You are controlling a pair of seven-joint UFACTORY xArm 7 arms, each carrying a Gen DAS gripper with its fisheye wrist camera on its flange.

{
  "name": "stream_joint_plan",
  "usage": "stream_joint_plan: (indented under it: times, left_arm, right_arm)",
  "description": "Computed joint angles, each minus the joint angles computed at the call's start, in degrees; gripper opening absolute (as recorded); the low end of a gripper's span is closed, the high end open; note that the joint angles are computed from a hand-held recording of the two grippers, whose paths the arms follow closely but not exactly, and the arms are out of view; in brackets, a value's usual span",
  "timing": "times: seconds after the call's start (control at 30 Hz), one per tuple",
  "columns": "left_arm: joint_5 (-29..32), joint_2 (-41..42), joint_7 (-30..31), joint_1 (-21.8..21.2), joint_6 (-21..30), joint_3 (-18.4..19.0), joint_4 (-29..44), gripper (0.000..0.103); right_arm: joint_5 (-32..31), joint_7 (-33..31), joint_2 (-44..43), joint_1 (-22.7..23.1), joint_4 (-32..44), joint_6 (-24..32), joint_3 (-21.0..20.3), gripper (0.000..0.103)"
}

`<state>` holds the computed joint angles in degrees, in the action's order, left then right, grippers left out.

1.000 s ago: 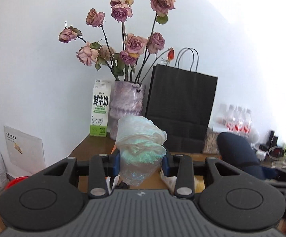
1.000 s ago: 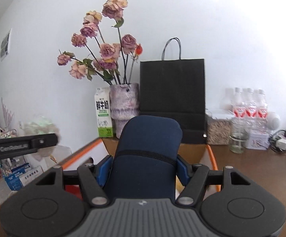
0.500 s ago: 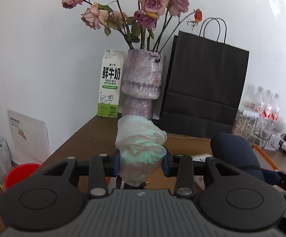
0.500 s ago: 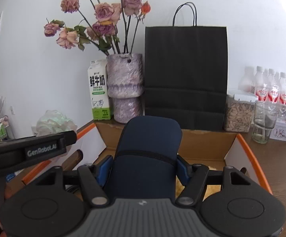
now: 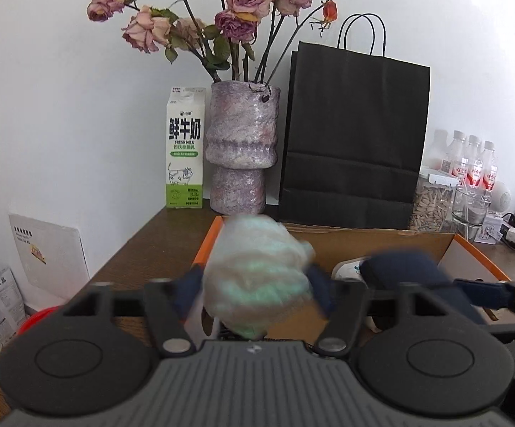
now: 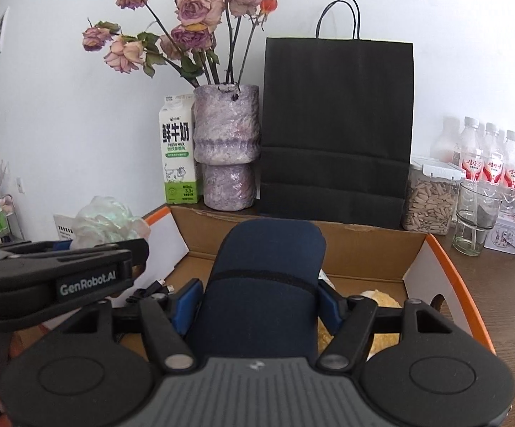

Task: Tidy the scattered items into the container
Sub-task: 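Carry the pouch and plastic bag into the box and release them, then withdraw both grippers from the box toward the remaining items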

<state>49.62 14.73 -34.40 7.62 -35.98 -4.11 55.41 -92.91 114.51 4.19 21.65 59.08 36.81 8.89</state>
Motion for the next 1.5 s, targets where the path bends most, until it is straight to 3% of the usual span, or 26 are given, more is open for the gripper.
stream_joint_plan:
  times: [0.07, 0.13, 1.0, 1.2, 1.5]
  left_arm:
    - [-8.27, -1.23, 7.21, -3.23, -1.2, 1.87, -2.76, 0.103]
    - [-9.3, -2.07, 8.19, -2.53, -1.53, 1.03, -3.62, 0.103]
    - [-11.98, -3.33, 10.1, -2.12, -3.24, 1.53, -6.47, 0.103]
    - [-12.39, -5.08, 10.5, -1.65, -5.98, 2.36, -9.61, 0.103]
    - [-7.39, -8.04, 8.77, 0.38, -10.14, 4.94, -15.63, 0.103]
  right_arm:
    - [1.47, -2.41, -0.15, 0.81, 0.06, 3.16, 0.56, 0.092]
    - [0.84, -3.2, -0.84, 1.4, -0.26, 4.7, 0.91, 0.1]
    - [1.8, -3.73, -3.86, 1.14, -3.36, 5.34, 2.17, 0.101]
    - [1.89, -2.4, -6.29, 1.61, -6.11, 7.61, 3.2, 0.101]
    - [1.54, 3.66, -14.88, 2.44, -15.37, 13.56, 6.99, 0.101]
